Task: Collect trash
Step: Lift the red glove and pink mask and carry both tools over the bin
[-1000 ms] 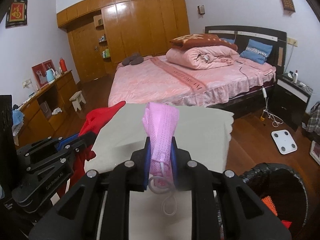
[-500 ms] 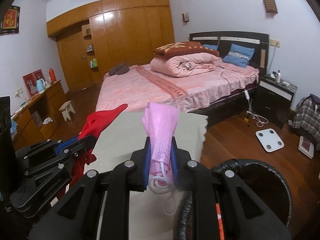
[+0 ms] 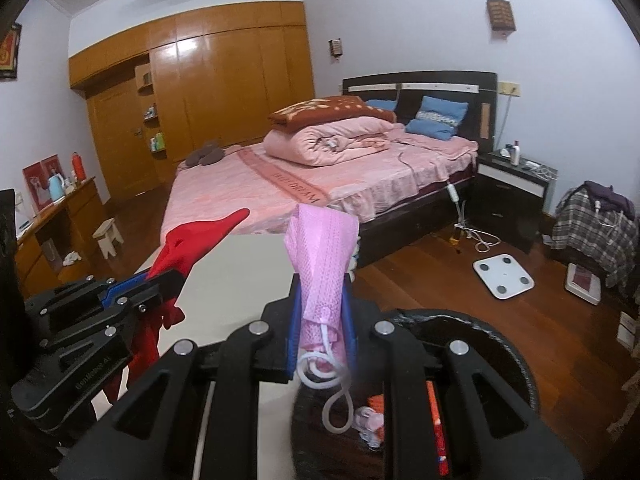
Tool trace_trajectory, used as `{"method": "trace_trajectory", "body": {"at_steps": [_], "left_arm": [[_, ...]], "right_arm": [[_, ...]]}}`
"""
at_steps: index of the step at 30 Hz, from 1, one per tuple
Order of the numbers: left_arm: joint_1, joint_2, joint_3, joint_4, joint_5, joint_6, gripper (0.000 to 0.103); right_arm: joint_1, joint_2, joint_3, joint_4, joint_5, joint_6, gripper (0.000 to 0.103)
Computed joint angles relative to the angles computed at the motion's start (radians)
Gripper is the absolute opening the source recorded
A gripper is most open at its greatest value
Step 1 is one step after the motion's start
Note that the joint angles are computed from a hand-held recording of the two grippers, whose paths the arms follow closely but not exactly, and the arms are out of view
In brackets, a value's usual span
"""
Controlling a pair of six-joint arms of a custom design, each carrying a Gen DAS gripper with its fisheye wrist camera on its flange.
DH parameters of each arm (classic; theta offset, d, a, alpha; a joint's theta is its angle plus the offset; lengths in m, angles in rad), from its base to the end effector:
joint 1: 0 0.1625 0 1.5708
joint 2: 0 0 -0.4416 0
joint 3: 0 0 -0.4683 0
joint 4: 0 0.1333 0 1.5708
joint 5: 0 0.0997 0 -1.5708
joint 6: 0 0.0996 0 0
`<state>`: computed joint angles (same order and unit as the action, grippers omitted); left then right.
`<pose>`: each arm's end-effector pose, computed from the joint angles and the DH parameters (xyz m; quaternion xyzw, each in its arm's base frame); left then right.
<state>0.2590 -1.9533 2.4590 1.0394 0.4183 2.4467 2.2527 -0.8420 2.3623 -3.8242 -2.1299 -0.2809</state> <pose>-0.0839 -0.2543 0.3023 0.2479 0.8010 -0.4652 0.2838 0.3450 -0.2973 0.0282 0.3278 -0.8411 0.3889 0.1838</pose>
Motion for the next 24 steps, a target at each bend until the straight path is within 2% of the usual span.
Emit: {"method": "trace_trajectory", "body": {"at_steps": [11, 24], "left_arm": [[0.001, 0.102, -0.035, -0.197, 0.068, 0.188, 0.010], [0.128, 0.204, -0.085, -0.465, 0.203, 0.478, 0.010]], "right_arm": [[-0.050, -0.063, 0.086, -0.090, -0.049, -0.019, 0.017], [-0.132, -0.094, 0.149, -0.162, -0.079, -0.042, 0.017]]}}
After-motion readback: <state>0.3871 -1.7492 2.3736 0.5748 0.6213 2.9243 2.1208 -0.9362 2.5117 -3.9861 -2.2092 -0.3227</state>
